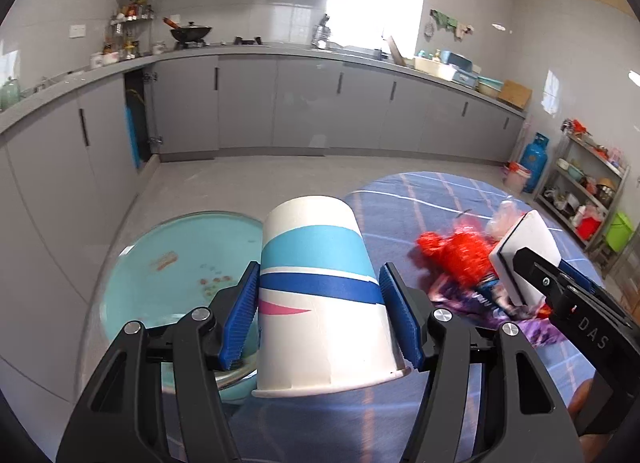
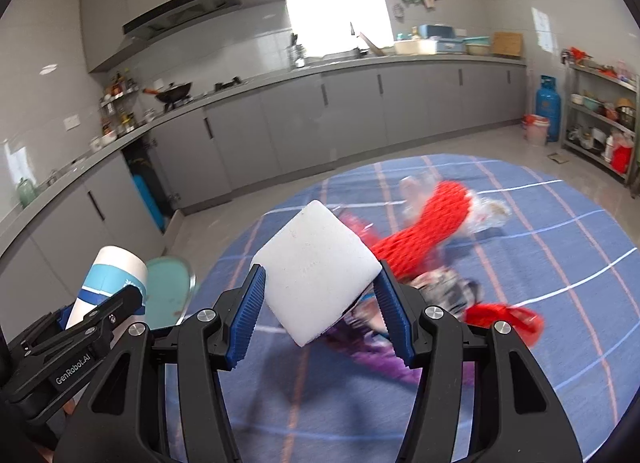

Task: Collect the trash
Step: 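Carry the cup and sponge over the bin and release both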

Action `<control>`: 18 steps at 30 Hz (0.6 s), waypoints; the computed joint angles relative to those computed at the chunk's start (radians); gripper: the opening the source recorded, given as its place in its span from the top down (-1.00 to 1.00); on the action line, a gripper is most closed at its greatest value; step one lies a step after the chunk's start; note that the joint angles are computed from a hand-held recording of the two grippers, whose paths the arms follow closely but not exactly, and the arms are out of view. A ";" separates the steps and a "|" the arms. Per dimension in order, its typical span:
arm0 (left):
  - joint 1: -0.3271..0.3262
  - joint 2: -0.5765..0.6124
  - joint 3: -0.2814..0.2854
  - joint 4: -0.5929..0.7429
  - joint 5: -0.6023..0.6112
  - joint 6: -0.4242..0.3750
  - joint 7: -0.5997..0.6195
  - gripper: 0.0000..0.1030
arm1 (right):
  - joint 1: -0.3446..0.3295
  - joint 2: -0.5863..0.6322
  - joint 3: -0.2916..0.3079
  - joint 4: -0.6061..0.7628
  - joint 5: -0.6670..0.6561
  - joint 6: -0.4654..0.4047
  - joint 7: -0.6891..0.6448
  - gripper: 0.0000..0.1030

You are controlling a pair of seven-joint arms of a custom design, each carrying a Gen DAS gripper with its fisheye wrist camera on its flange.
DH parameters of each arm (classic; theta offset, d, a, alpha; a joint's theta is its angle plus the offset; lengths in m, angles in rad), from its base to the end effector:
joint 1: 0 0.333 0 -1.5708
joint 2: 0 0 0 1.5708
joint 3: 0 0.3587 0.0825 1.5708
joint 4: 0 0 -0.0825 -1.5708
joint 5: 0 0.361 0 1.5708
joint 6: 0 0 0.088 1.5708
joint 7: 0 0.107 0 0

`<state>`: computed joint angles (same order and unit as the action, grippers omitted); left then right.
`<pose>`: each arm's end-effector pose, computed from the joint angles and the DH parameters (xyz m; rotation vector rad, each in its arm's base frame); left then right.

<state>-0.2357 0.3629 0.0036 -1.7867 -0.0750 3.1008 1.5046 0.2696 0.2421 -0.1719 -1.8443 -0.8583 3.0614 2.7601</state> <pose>0.6727 -0.1530 0.5200 -1.6235 1.7828 -1.0272 0.6341 0.1343 0.5438 -1.3771 1.7562 -0.7570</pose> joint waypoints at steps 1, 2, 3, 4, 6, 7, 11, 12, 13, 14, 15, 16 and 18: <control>0.000 -0.006 0.006 -0.011 0.001 0.004 -0.003 -0.17 | -0.006 0.002 0.016 -0.001 0.016 0.002 -0.021 -0.09; 0.012 -0.017 0.001 -0.030 -0.006 0.011 -0.001 -0.17 | -0.011 0.004 0.030 -0.001 0.036 0.002 -0.045 -0.09; 0.022 -0.024 -0.002 -0.042 -0.009 0.013 0.003 -0.17 | -0.024 0.008 0.057 -0.001 0.072 0.003 -0.089 -0.09; 0.019 -0.031 0.011 -0.058 -0.006 0.016 -0.001 -0.17 | -0.032 0.012 0.079 -0.002 0.105 0.004 -0.132 -0.09; -0.015 -0.044 0.071 -0.084 0.020 0.021 -0.034 -0.17 | -0.031 0.020 0.098 0.001 0.153 0.007 -0.192 -0.09; -0.038 -0.050 0.109 -0.097 0.039 0.027 -0.057 -0.17 | -0.039 0.025 0.119 0.004 0.188 0.008 -0.237 -0.09; -0.103 -0.060 0.227 -0.126 0.108 0.038 -0.144 -0.17 | -0.063 0.053 0.197 0.033 0.325 0.004 -0.409 -0.09; -0.108 -0.059 0.239 -0.129 0.119 0.041 -0.158 -0.17 | -0.079 0.064 0.229 0.045 0.368 -0.001 -0.459 -0.09; -0.107 -0.059 0.247 -0.132 0.127 0.043 -0.169 -0.17 | -0.094 0.076 0.261 0.061 0.408 -0.009 -0.507 -0.09; -0.114 -0.058 0.263 -0.132 0.137 0.045 -0.184 -0.17 | -0.096 0.087 0.275 0.076 0.434 -0.015 -0.538 -0.09; -0.115 -0.057 0.272 -0.134 0.145 0.047 -0.193 -0.17 | -0.096 0.093 0.283 0.087 0.457 -0.020 -0.563 -0.09; -0.116 -0.056 0.279 -0.135 0.151 0.049 -0.202 -0.17 | -0.100 0.101 0.296 0.100 0.483 -0.026 -0.592 -0.09; -0.110 -0.052 0.284 -0.131 0.157 0.047 -0.214 -0.17 | -0.105 0.122 0.319 0.132 0.534 -0.041 -0.646 -0.10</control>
<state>-0.3457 0.3110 0.2879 -1.9175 0.0819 3.1476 1.2910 0.1646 0.3640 0.1475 -1.7124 -0.3246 3.0205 2.1143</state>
